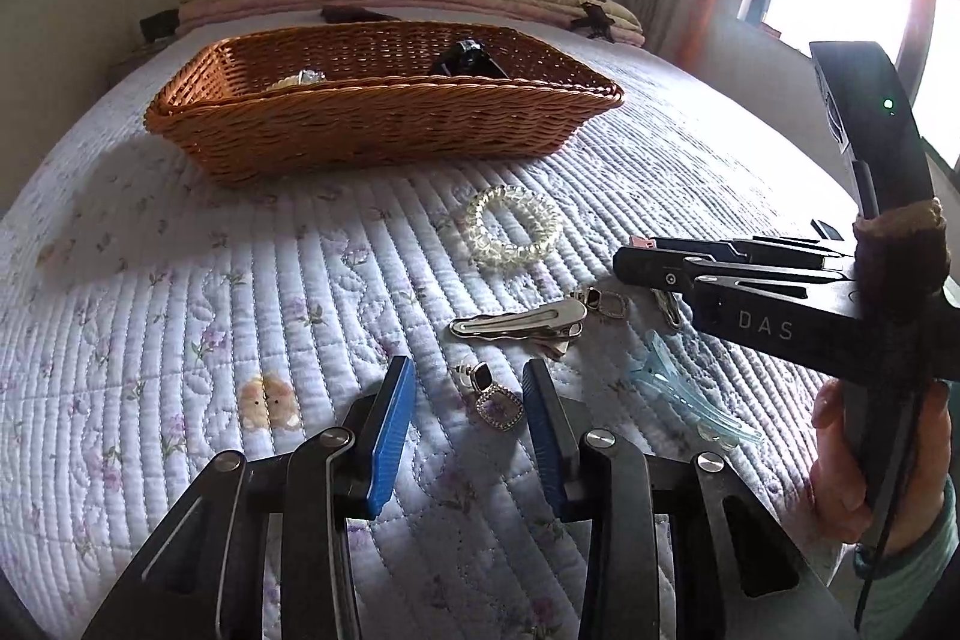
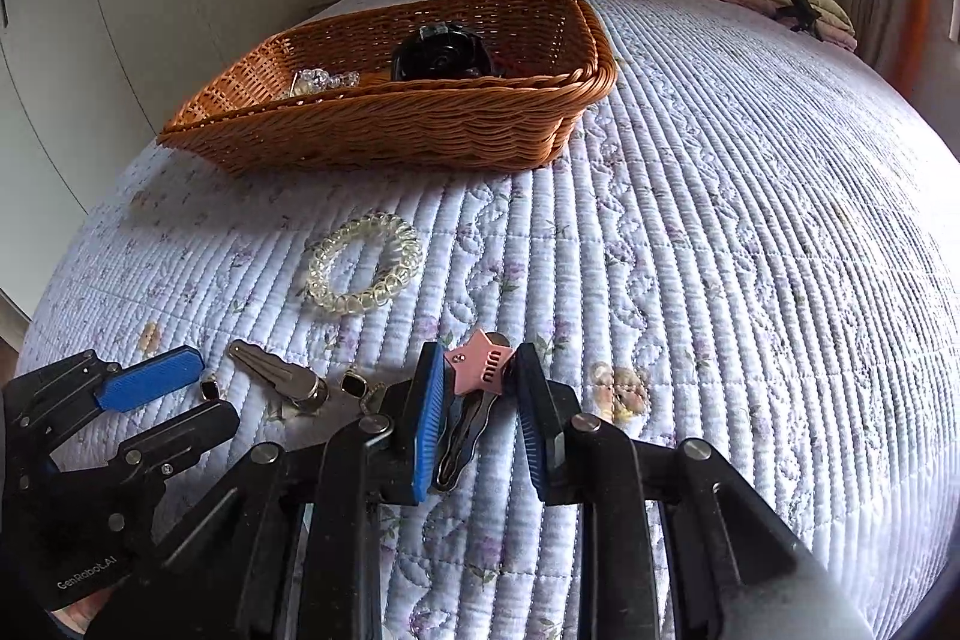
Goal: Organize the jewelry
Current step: 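Grasp the keys with pink star tag with the right tool while the left tool grasps a silver earring, then lower both held items into the wicker basket and open both tools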
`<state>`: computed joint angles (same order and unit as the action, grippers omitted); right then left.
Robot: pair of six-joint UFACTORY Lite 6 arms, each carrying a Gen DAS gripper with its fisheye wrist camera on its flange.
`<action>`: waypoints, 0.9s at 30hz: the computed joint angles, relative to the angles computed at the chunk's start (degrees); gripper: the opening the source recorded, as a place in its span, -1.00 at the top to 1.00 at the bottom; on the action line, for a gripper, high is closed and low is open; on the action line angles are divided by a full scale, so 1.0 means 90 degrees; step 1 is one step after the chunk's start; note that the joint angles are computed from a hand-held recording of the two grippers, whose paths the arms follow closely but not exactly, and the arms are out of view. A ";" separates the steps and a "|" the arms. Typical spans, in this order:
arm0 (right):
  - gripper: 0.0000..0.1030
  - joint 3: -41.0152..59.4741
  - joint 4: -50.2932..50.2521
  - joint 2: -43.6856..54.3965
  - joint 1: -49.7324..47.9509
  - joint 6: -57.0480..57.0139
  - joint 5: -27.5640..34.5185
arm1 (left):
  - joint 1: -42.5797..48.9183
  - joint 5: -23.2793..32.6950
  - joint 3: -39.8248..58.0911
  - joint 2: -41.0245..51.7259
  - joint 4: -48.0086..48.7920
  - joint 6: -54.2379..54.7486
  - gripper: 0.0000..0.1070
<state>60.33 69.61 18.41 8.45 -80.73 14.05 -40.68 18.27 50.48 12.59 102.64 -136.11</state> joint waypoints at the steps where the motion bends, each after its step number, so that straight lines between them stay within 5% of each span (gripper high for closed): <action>1: 0.47 -0.0045 0.0027 -0.0035 0.0073 -0.0035 -0.0119 | -0.0007 0.0051 0.0007 0.0014 -0.0061 0.0038 0.41; 5: 0.49 -0.0288 0.0737 -0.0213 0.0135 -0.0794 -0.0278 | 0.0078 0.0012 -0.0080 -0.0027 0.0295 -0.0354 0.76; 21: 0.49 -0.1061 0.2887 -0.1309 -0.0429 -0.3075 0.0704 | -0.0202 0.0681 -0.0777 -0.0818 0.0879 -0.1197 0.85; 27: 0.49 -0.0563 0.1713 -0.1718 -0.0658 -0.1689 0.1439 | -0.0209 0.1060 -0.0665 -0.1571 -0.0217 0.0352 0.85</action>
<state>55.26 85.03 2.94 2.53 -95.93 27.00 -42.56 27.81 44.50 -1.54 100.68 -132.94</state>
